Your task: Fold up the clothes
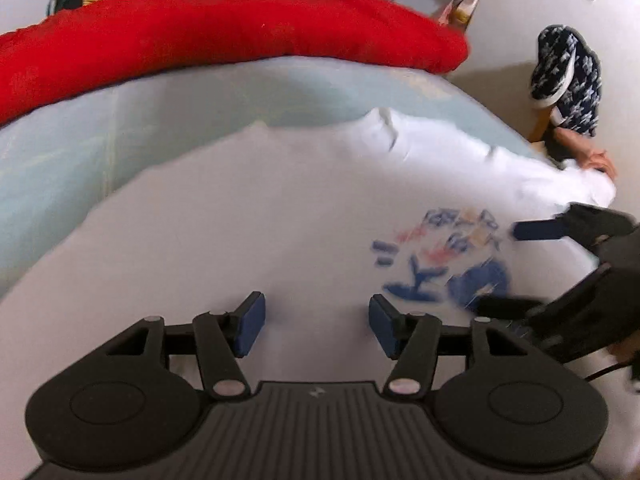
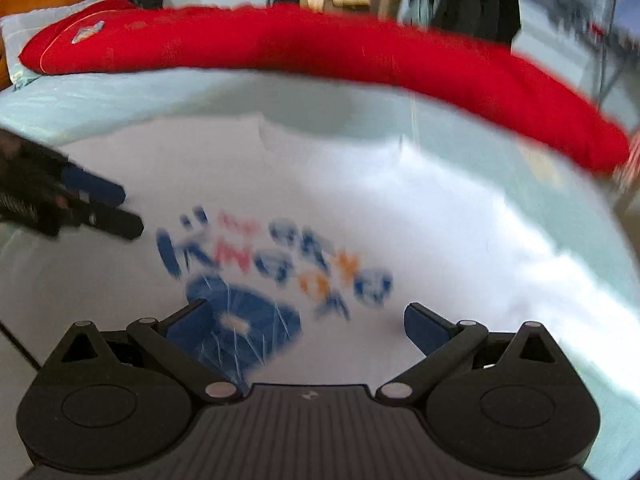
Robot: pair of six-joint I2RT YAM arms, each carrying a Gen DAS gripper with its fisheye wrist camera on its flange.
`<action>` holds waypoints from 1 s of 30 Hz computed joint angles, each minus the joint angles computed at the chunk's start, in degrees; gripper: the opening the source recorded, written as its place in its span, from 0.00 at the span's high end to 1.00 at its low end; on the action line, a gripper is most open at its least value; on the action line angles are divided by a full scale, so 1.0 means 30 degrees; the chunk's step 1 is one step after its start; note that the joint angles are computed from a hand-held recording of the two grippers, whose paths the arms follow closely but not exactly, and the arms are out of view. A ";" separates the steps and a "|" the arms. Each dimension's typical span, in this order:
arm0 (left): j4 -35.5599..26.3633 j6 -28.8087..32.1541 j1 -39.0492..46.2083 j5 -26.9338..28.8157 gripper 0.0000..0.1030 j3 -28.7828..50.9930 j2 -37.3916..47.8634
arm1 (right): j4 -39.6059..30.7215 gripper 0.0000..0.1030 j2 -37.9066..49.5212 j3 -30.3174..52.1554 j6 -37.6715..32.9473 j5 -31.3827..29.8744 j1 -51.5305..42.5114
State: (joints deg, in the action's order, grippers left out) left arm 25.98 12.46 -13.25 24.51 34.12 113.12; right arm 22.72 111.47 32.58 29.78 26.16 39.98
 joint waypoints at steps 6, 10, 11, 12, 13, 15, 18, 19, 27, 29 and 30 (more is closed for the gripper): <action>-0.4569 -0.2028 -0.1067 -0.2773 0.39 0.0660 -0.2920 | 0.1002 0.00 -0.3997 -0.4824 0.0277 -0.2435 0.0035; -0.4537 -0.3845 -0.2966 -0.4087 0.35 0.0723 -0.4245 | 0.0975 0.00 -0.7339 -0.6480 -0.2116 -0.2949 -0.1694; -0.4236 -0.4374 -0.3592 -0.4364 0.33 0.0799 -0.4222 | 0.1486 0.00 -0.7783 -0.6686 -0.3329 -0.2997 -0.2690; -0.3971 -0.4935 -0.4293 -0.4759 0.33 0.1056 -0.3910 | 0.1941 0.00 -0.7940 -0.6684 -0.4459 -0.3228 -0.3803; -0.3752 -0.5478 -0.4988 -0.5174 0.33 0.1401 -0.3496 | 0.2649 0.00 -0.7682 -0.6548 -0.5684 -0.3637 -0.5203; -0.3532 -0.6565 -0.6468 -0.6435 0.33 0.2107 -0.2647 | 0.4184 0.00 -0.6492 -0.6109 -0.7420 -0.4894 -0.7999; -0.3679 -0.8037 -0.8140 -0.7429 0.33 0.3126 -0.1450 | 0.5751 0.00 -0.4267 -0.5522 -0.7970 -0.7443 -1.2047; -0.3847 -0.8367 -0.8528 -0.7583 0.33 0.3456 -0.1121 | 0.5497 0.00 -0.3686 -0.5212 -0.7913 -0.8228 -1.3262; -0.5966 -0.9431 -1.0135 -0.9061 0.33 0.5918 0.0578 | 0.5871 0.00 -0.5463 -0.9291 -1.0777 -1.1795 -2.0032; -0.6132 -0.9732 -1.0216 -0.9015 0.33 0.6464 0.0687 | 0.4888 0.00 -0.7169 -0.9588 -1.0836 -1.2291 -2.0632; -0.6216 -0.9867 -1.0331 -0.9092 0.33 0.6867 0.0885 | 0.5196 0.00 -0.7353 -0.9597 -1.0981 -1.2935 -2.1326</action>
State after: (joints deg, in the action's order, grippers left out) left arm 7.33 -17.14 -44.24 -2.76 54.72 115.78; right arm 38.31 89.41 3.79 -3.17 -12.65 -24.00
